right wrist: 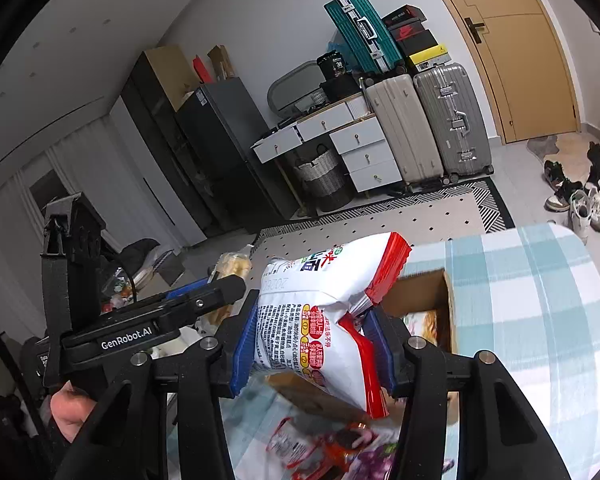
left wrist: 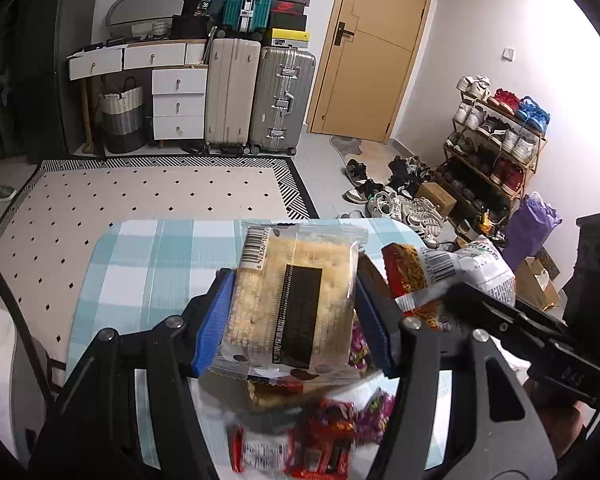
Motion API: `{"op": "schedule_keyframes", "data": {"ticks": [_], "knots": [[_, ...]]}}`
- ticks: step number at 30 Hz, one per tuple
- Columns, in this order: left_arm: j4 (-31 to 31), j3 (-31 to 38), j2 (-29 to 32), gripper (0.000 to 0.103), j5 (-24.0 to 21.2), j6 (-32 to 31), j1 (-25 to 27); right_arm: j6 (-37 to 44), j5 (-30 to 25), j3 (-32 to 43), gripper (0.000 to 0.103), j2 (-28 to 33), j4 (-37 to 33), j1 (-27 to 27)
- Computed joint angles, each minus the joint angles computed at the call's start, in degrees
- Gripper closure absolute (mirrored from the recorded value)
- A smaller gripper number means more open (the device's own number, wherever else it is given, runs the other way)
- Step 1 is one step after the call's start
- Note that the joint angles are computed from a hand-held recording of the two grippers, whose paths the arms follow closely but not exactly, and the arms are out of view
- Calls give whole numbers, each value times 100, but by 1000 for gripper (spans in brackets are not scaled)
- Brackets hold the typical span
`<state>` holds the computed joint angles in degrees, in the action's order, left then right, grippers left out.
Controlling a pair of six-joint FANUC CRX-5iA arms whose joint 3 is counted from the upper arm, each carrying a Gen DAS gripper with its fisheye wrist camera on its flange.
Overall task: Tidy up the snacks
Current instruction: 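Carry the cracker pack and white chip bag over the box with both tools, then lower both held snacks into the box and open both tools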
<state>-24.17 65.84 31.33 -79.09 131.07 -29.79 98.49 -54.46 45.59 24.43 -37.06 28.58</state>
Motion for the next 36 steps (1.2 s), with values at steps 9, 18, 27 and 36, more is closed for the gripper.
{"op": "schedule_keyframes", "data": {"ticks": [9, 18, 27, 36], "knots": [[640, 1161, 941, 46, -309, -530, 449, -451, -324, 1101, 54, 827, 516, 98], [1368, 458, 1017, 46, 238, -593, 855, -803, -604, 1834, 53, 1573, 1148, 225], [1618, 567, 1227, 20, 218, -688, 975, -747, -240, 1532, 37, 1487, 1107, 124], [1217, 49, 754, 20, 260, -526, 719, -577, 38, 851, 36, 941, 1010, 43]]}}
